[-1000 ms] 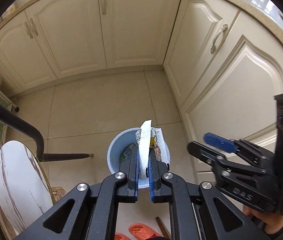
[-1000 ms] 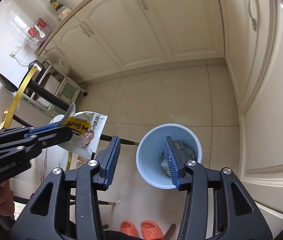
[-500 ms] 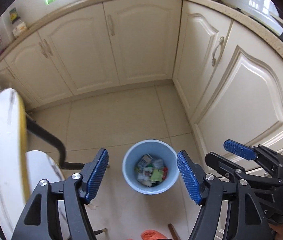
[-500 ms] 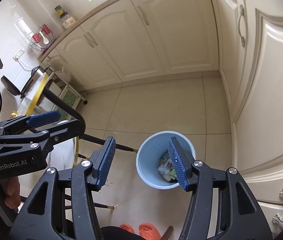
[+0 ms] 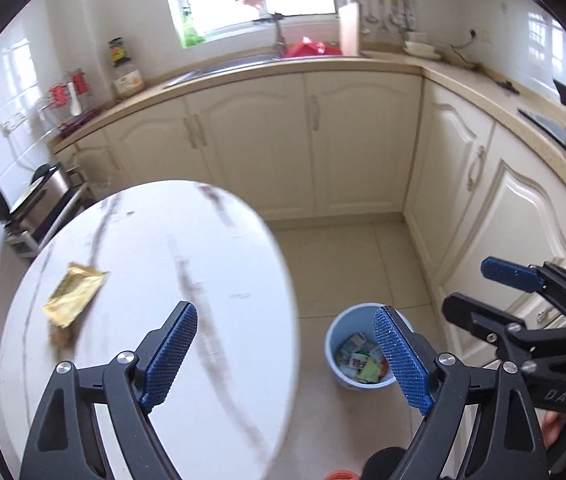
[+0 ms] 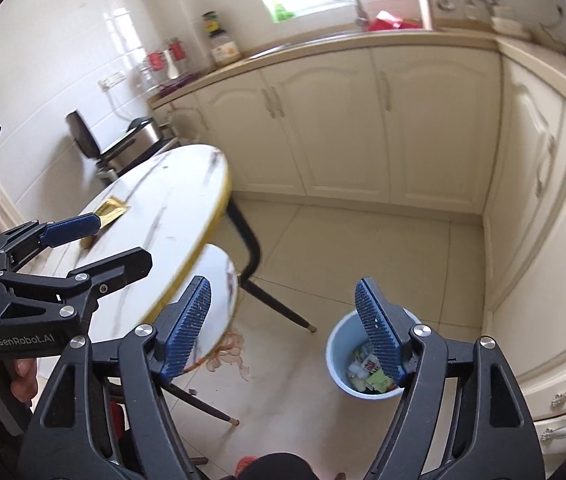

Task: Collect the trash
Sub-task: 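Move both tools back over the table toward the gold wrapper and ginger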

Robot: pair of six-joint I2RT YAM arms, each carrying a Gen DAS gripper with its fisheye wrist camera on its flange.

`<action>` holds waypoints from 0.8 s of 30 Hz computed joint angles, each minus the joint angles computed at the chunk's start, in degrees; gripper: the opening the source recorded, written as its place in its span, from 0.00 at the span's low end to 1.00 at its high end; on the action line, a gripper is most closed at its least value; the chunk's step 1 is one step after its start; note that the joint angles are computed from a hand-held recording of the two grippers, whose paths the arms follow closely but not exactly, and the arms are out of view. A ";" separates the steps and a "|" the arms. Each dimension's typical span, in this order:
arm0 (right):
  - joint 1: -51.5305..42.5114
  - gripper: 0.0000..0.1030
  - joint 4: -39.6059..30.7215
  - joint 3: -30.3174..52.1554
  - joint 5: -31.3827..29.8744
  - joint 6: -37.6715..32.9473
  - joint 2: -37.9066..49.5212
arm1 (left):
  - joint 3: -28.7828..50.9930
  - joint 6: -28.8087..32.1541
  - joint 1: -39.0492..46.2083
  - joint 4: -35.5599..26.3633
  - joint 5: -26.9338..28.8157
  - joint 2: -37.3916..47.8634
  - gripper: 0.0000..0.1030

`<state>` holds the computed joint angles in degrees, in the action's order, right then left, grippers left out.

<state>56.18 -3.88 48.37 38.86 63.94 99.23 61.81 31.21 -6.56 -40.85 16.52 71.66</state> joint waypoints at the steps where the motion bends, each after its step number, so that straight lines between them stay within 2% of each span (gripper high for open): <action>1: 0.05 0.72 -1.32 3.22 -0.26 -1.48 1.56 | 0.76 2.05 3.95 -0.87 1.71 0.13 0.86; 5: -0.54 0.74 -5.08 16.75 -2.21 -8.51 8.88 | 5.51 8.23 16.91 -3.80 6.44 3.17 0.86; 11: -2.80 0.78 -11.96 38.86 -7.47 -16.55 23.24 | 14.09 10.82 28.08 -3.94 6.43 13.77 0.86; 18: -5.58 0.78 -20.00 60.51 -14.72 -20.80 37.56 | 22.77 6.12 27.01 -0.33 -0.75 28.05 0.86; 24: -7.91 0.78 -26.94 75.69 -18.17 -23.26 46.96 | 34.24 2.06 22.84 -2.77 -2.79 39.49 0.84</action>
